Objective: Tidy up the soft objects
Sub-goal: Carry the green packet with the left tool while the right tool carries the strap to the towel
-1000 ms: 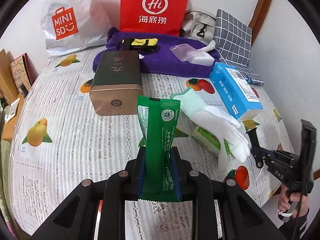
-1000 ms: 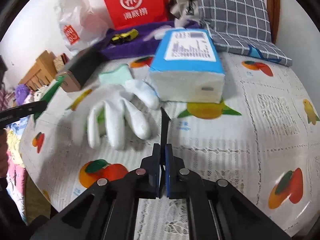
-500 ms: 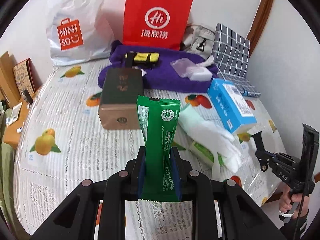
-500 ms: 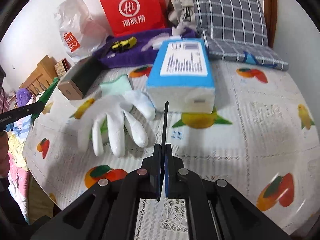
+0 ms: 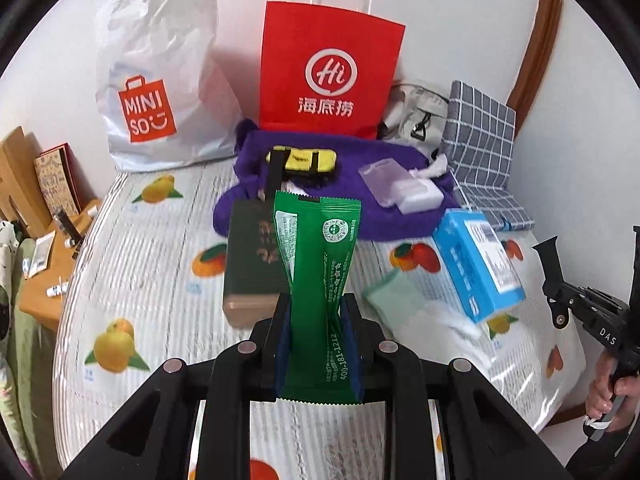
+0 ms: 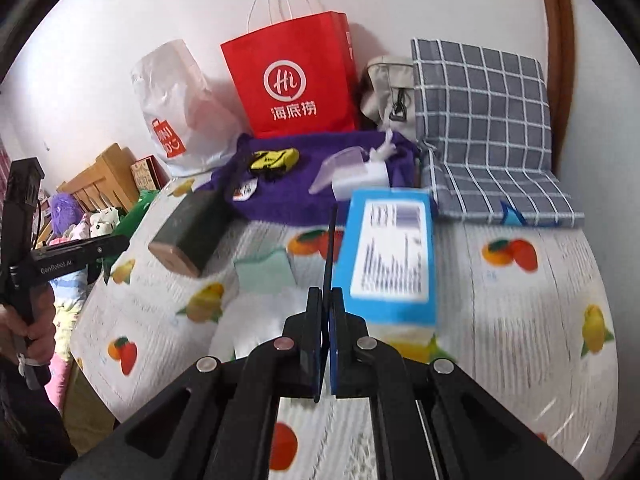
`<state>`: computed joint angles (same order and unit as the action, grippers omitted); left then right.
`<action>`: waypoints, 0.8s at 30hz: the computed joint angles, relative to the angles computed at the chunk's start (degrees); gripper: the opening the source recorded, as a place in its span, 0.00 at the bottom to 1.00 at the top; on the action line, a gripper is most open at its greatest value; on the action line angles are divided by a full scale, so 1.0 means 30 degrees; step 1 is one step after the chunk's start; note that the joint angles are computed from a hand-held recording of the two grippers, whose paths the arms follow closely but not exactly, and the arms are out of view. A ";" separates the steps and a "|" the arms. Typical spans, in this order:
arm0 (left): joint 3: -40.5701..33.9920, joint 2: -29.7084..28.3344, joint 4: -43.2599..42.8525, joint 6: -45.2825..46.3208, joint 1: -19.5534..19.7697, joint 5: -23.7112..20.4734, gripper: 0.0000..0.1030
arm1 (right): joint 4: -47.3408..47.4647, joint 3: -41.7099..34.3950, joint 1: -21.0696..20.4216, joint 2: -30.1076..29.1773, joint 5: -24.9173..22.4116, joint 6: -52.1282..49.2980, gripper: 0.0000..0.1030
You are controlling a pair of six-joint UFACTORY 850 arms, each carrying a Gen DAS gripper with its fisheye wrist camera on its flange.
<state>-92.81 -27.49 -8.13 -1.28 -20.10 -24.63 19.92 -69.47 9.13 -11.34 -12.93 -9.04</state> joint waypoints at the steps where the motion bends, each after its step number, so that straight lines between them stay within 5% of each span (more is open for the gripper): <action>1: -0.0305 -0.0188 -0.0068 0.0053 0.0038 -0.0086 0.22 | 0.0491 -0.0466 -0.0055 -0.0296 -0.0217 -0.0560 0.03; 9: -0.3530 -0.2273 0.0355 -0.0095 0.0189 -0.1151 0.22 | 0.2527 -0.3715 -0.0368 -0.2372 -0.1142 -0.2673 0.04; 24: -1.1222 -0.7134 0.0003 -0.0008 0.0442 -0.3822 0.22 | -0.0741 -0.9927 -0.0502 -0.6553 -0.2710 -0.0054 0.04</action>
<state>-126.48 -48.89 -8.12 -1.31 -18.78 -36.09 17.70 -99.25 7.62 -31.00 -21.06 -9.20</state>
